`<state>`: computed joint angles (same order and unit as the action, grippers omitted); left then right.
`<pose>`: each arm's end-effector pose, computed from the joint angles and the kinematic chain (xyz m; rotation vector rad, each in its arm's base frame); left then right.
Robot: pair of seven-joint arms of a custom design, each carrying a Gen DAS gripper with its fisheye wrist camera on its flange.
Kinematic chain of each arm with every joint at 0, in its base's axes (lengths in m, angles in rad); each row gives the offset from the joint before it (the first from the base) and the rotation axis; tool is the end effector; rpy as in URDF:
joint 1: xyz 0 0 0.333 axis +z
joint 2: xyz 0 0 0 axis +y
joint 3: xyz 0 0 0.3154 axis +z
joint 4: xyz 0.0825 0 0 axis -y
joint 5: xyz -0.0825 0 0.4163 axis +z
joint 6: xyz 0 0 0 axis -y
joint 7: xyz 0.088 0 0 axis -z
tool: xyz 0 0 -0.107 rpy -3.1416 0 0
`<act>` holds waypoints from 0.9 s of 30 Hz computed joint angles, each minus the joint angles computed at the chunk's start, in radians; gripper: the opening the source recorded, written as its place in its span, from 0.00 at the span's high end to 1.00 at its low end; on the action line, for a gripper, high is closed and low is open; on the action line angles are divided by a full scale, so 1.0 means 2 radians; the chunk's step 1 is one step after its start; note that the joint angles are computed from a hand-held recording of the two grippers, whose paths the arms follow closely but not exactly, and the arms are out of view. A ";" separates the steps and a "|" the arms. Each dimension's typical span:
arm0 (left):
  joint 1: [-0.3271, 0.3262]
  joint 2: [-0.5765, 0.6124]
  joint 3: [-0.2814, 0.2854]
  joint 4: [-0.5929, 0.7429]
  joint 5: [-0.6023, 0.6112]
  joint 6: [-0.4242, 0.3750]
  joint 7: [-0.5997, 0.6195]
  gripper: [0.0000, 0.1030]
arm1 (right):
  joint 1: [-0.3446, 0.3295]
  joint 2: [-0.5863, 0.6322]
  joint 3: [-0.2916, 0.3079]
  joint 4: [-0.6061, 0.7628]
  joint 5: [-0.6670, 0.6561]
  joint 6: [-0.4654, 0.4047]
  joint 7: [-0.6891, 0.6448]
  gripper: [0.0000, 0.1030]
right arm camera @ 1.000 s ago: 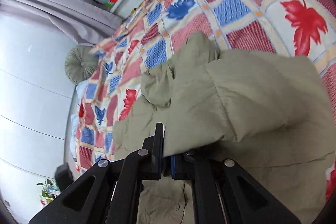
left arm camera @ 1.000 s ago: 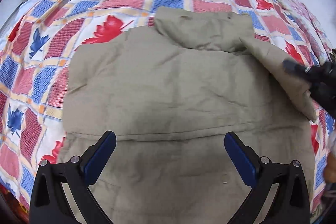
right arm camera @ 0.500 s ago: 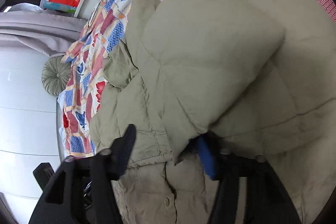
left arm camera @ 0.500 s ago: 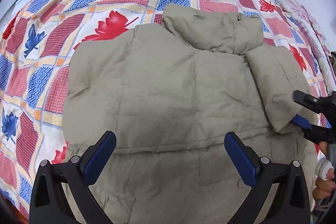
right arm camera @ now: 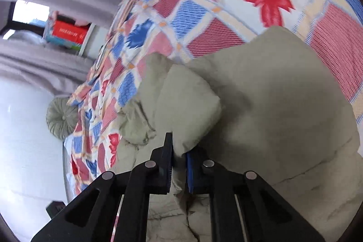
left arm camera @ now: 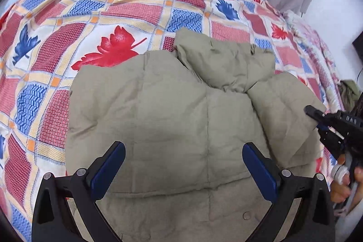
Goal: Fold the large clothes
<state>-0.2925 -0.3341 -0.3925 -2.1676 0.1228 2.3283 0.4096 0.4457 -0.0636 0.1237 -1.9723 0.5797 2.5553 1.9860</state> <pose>0.4018 -0.3496 0.5632 -2.4057 1.5906 -0.7258 0.5225 0.3272 0.5580 -1.4910 1.8705 0.3212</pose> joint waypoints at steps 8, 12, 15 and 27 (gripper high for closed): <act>-0.006 -0.039 0.023 -0.055 -0.073 0.055 0.023 0.00 | 0.038 0.072 0.042 0.111 -0.110 -0.102 -0.095 0.89; -0.010 -0.044 0.027 -0.074 -0.111 0.105 0.041 0.00 | 0.047 0.086 0.051 0.120 -0.130 -0.144 -0.097 0.80; -0.011 -0.039 0.026 -0.077 -0.129 0.128 0.051 0.00 | 0.051 0.086 0.053 0.113 -0.137 -0.154 -0.095 0.37; -0.060 0.064 0.054 -0.030 -0.271 0.177 0.183 0.00 | 0.024 -0.036 0.004 -0.019 -0.008 -0.161 -0.107 0.35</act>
